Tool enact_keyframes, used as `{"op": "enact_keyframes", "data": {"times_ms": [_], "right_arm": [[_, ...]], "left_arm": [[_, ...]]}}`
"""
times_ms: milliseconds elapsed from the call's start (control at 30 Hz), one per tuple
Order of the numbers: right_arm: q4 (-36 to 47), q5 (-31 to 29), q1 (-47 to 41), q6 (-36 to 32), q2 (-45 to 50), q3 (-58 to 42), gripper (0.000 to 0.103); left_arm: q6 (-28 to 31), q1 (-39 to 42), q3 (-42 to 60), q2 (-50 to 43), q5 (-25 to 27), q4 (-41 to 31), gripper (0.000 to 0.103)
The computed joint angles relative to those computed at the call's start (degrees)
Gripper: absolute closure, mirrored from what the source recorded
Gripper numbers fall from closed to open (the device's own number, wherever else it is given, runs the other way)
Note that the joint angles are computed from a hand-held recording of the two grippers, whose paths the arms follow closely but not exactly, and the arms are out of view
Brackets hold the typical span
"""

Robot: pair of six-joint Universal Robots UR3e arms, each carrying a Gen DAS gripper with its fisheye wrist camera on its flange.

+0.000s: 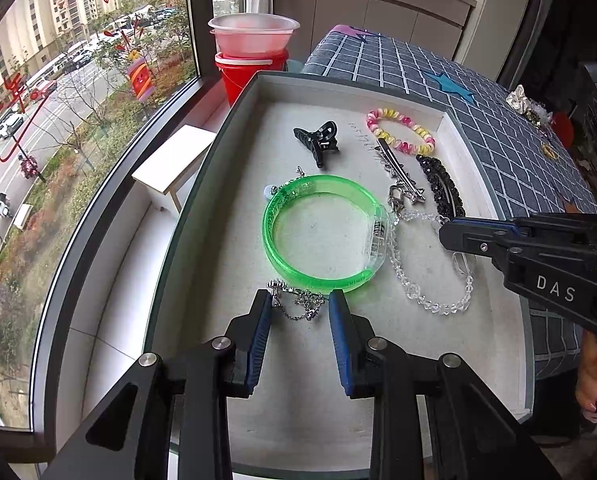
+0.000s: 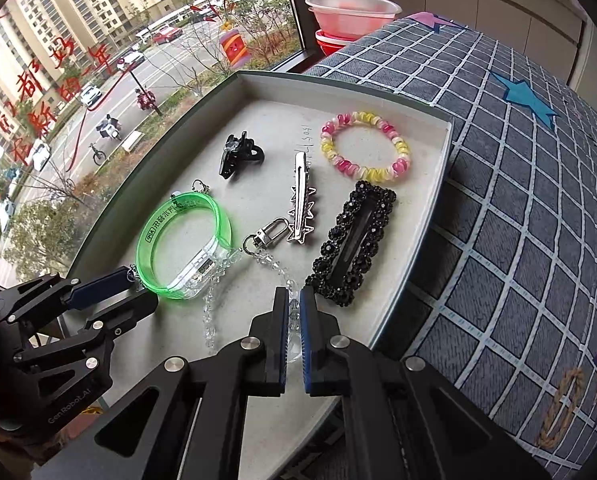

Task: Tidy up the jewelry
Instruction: 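Open the right tool to drop the bracelet while the left tool releases the chain charm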

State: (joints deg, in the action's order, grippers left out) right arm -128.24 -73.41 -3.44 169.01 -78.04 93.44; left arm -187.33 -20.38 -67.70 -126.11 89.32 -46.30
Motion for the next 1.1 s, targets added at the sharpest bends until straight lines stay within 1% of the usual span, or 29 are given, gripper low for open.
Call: {"op": "enact_keyframes", "data": {"times_ms": [100,233,533,800,933,967,1000,1033,1067,1100], "right_arm": [[-0.71,-2.10,0.81,-0.06,1.08,-1.24,0.097],[-1.81,-4.21,1.38,0.27,2.75,-3.00,0.097],[-2.01,-5.80,2.82,-0.38,3.47,-3.60,0.097],[0.15,-3.70,1.65,-0.06,3.29,-4.27,0.096],[0.99,-0.82,-0.09,0.27,1.74,-3.56,0.094],[1.01,-0.17,-0.55,0.32,1.20,-3.26,0.087],[0.99,0.28,-0.94,0.37,0.67,-3.02,0.071],[0.67,0.74,-1.31,0.46,-0.05,-2.50,0.061],[0.00,1.21,-1.68,0.53,-0.97,-1.73,0.045],[-0.56,1.65,-2.01,0.50,-1.90,-1.02,0.043]], "left_arm": [[-0.27,-0.44,2.59,-1.61,0.66,-0.82,0.066],[-0.74,-1.35,6.49,-4.14,2.76,-1.93,0.066],[-1.99,-1.72,8.17,-4.84,3.95,-3.12,0.066],[-3.16,-2.58,9.18,-5.14,6.18,-3.56,0.066],[-3.45,-3.07,9.00,-4.80,7.30,-2.91,0.066],[-3.52,-3.09,9.01,-4.73,7.35,-2.91,0.066],[-3.55,-3.14,9.04,-4.67,7.35,-2.93,0.066],[-3.44,-3.12,8.86,-4.46,7.27,-2.89,0.066],[-3.39,-3.21,8.87,-4.40,7.35,-2.89,0.066],[-3.34,-3.25,8.75,-4.29,7.46,-2.82,0.066]]}}
